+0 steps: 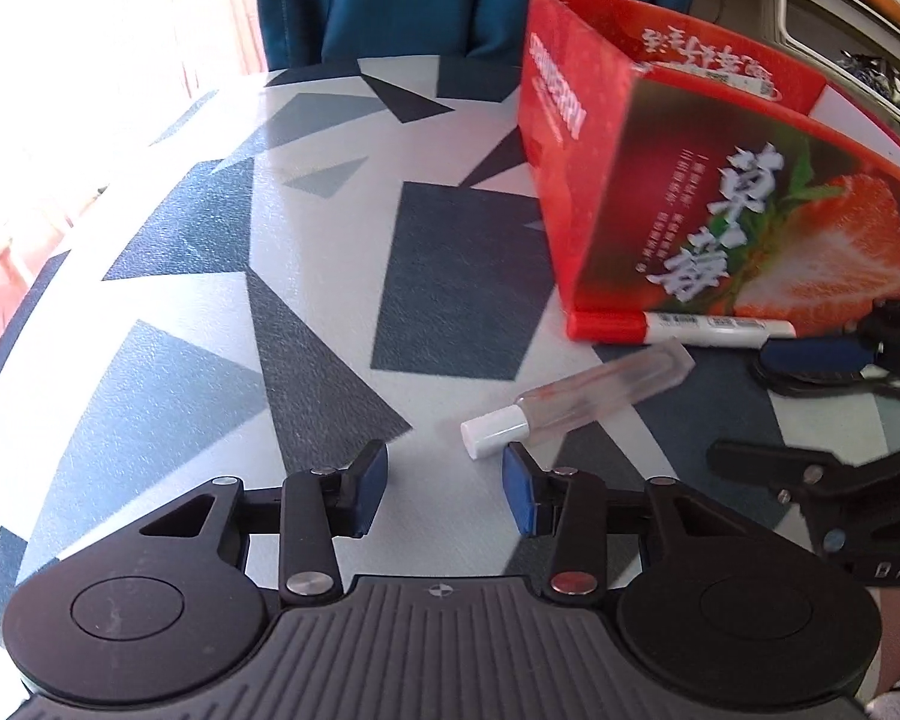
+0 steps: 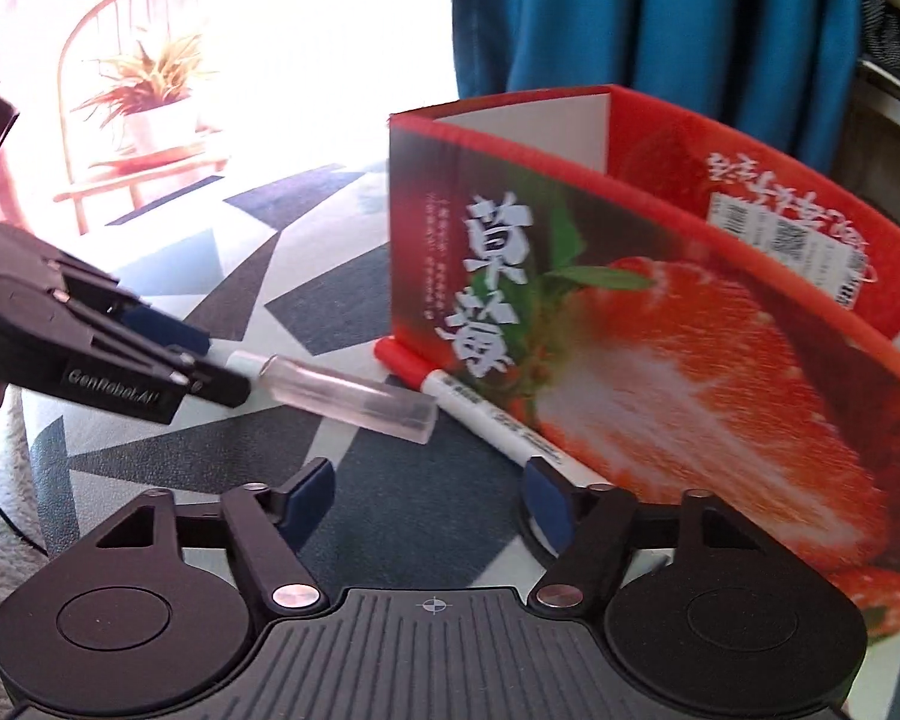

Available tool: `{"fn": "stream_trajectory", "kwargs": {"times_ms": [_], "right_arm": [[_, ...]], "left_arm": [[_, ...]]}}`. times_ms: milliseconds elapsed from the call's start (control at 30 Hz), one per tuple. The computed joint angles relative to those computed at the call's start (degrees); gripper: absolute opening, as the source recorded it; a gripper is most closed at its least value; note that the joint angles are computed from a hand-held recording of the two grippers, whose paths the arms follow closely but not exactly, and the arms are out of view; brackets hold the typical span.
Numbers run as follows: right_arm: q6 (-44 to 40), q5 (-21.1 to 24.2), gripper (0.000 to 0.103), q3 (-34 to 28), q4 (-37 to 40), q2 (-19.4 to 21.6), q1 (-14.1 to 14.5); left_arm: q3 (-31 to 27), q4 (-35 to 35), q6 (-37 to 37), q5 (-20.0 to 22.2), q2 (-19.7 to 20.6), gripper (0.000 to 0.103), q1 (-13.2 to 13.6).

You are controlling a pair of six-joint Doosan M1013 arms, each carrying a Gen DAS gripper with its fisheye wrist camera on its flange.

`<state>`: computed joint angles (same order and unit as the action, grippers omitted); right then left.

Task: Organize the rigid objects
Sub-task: 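Move the left tool back to the clear tube with white cap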

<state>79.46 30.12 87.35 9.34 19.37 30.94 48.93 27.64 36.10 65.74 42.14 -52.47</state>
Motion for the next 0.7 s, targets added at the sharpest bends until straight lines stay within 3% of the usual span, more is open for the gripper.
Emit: {"fn": "stream_trajectory", "kwargs": {"times_ms": [67,267,700], "right_arm": [[-1.74,0.02,0.053,-0.47,1.29,0.58,0.04],[-2.27,0.20,0.052,-2.04,3.25,2.43,-0.16],[-1.26,-1.47,0.038,-2.31,2.26,3.21,0.56]], "left_arm": [[0.19,-0.17,-0.13,-0.92,-0.08,0.045,0.38],[3.20,-4.30,-0.26,-8.47,-1.87,0.052,1.60],[4.71,-4.32,-4.17,-12.38,-2.03,0.051,1.76]]}}
